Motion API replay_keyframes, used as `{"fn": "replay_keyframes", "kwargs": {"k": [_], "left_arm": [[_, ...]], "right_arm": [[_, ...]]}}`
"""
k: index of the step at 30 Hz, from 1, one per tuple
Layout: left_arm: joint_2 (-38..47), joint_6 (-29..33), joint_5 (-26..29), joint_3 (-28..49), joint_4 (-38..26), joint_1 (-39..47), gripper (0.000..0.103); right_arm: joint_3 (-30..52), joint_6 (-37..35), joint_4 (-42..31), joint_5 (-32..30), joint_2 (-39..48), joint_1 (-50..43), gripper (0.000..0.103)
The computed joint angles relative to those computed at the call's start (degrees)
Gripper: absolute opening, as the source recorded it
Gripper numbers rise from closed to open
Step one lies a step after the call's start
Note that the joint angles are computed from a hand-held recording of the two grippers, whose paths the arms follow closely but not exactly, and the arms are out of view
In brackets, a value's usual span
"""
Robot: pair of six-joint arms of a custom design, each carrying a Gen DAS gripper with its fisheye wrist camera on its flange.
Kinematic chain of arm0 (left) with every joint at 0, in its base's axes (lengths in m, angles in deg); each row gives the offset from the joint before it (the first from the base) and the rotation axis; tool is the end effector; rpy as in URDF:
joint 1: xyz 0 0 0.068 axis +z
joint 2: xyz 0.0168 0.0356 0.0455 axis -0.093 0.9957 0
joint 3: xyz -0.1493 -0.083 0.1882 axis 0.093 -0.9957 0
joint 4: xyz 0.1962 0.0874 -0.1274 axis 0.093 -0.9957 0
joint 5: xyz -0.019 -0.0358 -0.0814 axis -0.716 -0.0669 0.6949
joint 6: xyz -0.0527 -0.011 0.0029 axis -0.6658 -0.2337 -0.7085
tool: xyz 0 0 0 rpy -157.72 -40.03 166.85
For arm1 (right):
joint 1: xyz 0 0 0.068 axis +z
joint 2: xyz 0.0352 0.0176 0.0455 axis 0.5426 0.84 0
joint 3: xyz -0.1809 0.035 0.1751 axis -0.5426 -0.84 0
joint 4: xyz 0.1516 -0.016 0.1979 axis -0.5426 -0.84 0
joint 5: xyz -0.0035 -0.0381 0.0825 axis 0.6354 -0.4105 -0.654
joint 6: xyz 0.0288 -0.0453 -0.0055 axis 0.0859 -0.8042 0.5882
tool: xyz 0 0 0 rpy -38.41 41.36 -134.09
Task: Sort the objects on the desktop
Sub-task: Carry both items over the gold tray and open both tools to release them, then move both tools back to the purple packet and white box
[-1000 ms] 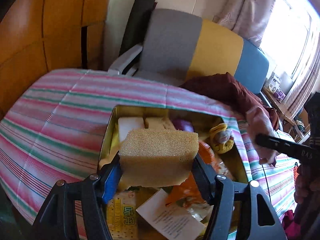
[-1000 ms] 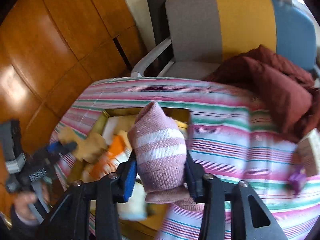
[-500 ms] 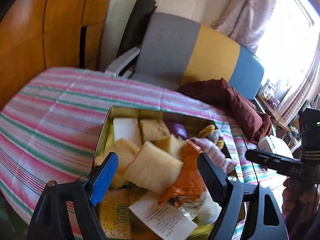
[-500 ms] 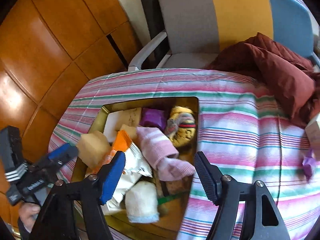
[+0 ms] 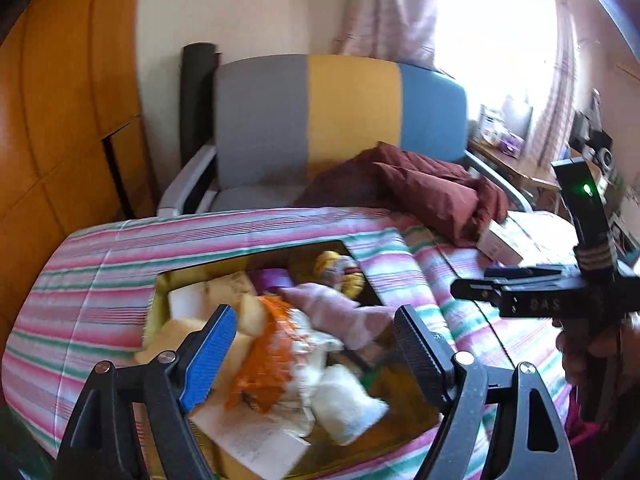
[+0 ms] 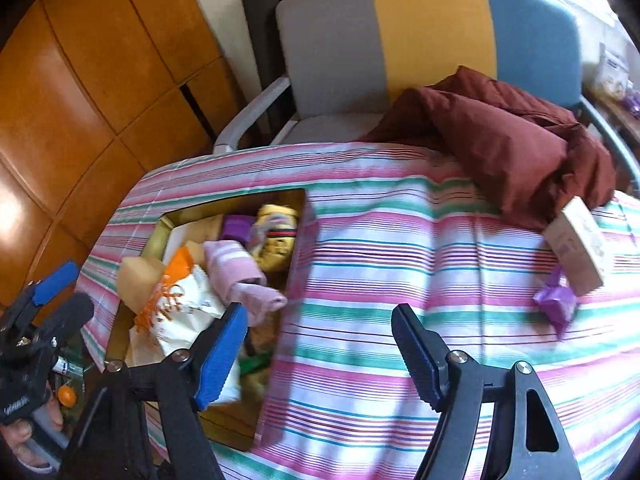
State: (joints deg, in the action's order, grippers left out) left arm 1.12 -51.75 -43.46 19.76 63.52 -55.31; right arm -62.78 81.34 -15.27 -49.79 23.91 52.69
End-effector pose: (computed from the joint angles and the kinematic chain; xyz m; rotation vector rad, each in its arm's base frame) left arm 0.1212 -0.1136 0.1676 0.0112 2.2852 -0.0469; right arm 0.1916 0.0763 0.1317 -0.2944 2.5093 0.4506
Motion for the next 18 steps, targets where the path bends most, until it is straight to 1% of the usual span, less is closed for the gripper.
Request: {"fn": "replay_keyframes", "kwargs": {"k": [2,9,18], "left_arm": [[4.1,-0.7,-0.7,1.5,1.6,-2.7,0.083],[14.5,-0.8,-0.2,5.6,6.1,-7.4,0.083],[25.2,0.6,2.5,10.7,10.3,-9.4,0.083]], "right_arm": [[-0.6,-1.7,-0.9,-1.2,-1.4,-3.3,0.08],[-1.7,-8.6,-4.6,-6.9,-4.7,-16.9,0.08],[-0.2,-16.1,-6.6,-11.5,-2.4,-29.9,0.081]]}}
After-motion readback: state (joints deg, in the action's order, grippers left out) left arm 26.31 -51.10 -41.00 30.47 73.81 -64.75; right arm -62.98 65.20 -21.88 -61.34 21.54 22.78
